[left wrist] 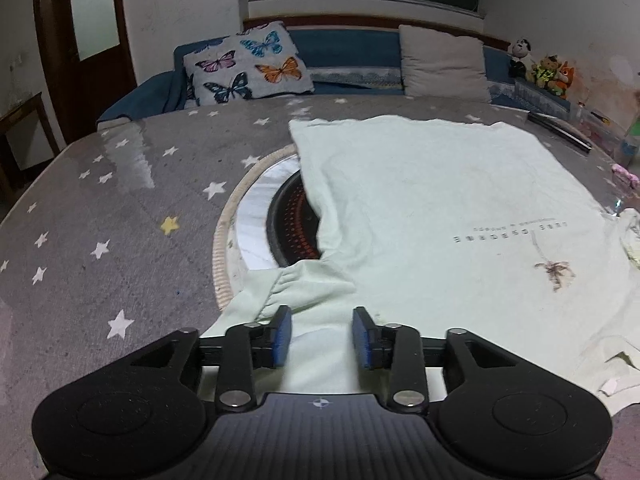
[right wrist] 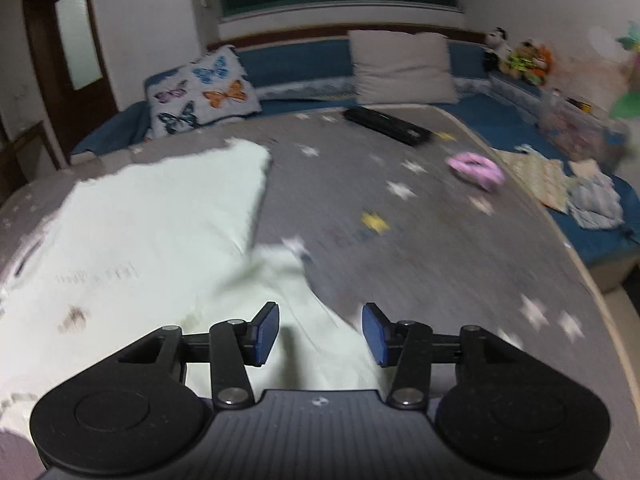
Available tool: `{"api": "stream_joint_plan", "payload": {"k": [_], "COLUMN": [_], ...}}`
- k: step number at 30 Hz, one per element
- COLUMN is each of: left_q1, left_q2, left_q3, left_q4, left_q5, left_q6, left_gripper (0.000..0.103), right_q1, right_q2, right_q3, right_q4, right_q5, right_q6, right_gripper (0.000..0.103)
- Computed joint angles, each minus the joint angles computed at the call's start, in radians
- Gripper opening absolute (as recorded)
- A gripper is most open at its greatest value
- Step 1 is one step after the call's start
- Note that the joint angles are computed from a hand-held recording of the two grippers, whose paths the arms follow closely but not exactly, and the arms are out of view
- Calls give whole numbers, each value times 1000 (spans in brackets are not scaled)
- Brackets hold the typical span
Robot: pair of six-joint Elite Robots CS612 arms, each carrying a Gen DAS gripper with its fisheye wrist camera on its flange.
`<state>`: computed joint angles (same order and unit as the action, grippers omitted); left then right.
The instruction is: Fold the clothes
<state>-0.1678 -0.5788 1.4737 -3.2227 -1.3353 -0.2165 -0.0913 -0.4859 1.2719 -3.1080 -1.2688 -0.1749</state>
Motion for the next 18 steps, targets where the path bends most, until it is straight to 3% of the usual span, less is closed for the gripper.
{"api": "stream_joint_plan", "payload": {"k": [4,8,15,18], "left_q1": [-13,-29,-51,-58], "left_q2": [-5,-6,-1,1], "left_q3": [9,11,1,-1], "left_q4": [-35,-65,-89,-91], "left_q5": [-10,-29,-69,-81], "left_q6": [17,37,52,61], "left_gripper": [55,69,81,83], "right_q1": [-16,-26,-30,-34], "right_q2": [-19,-22,-10,-15], "right_q3": [60,94,106,120], "right_q4": [-28,-81,-152,-192], "right_q5": [-19,12,48,73], "right_q6": [72,146,232,264], "right_gripper": [50,48,7,4]}}
